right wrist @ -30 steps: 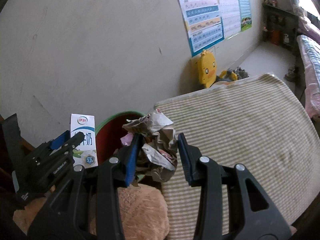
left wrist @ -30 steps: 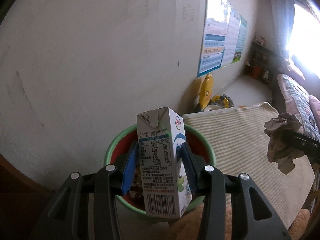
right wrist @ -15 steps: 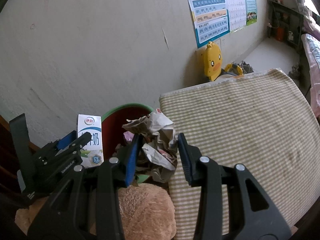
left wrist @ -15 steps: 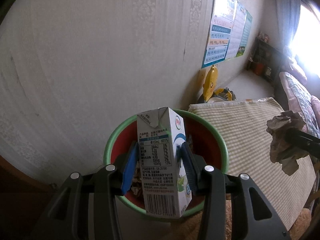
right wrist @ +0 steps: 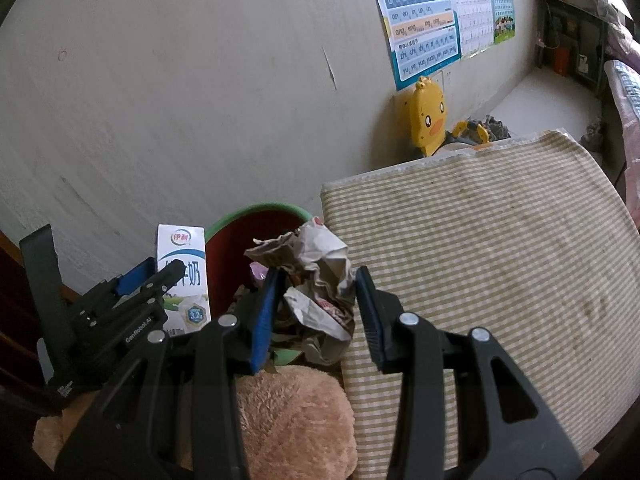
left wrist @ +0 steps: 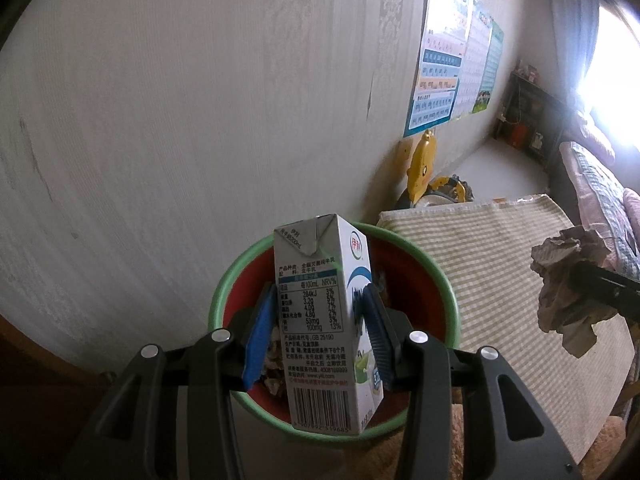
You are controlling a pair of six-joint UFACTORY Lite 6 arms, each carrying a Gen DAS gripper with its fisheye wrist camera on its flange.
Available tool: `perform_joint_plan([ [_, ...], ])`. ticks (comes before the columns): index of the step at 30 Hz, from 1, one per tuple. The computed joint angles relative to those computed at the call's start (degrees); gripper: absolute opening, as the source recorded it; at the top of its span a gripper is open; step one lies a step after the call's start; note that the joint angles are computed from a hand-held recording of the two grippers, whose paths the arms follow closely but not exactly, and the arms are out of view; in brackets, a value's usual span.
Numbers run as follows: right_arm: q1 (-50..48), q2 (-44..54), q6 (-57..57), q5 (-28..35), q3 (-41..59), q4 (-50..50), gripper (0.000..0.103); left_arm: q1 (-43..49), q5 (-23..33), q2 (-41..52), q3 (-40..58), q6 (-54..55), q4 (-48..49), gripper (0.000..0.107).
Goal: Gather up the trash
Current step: 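Carry the milk carton and brown paper over the red bucket and release both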
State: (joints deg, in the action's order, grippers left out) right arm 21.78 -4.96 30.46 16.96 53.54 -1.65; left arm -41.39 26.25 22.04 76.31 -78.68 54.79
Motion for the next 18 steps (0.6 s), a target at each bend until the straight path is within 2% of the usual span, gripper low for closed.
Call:
perform_joint_plan([
  [18, 0.4, 9.9, -6.6, -0.2, 9.3, 5.0, 0.038, 2.1, -0.7, 2.8, 4.0, 2.1, 0.5, 0.041],
])
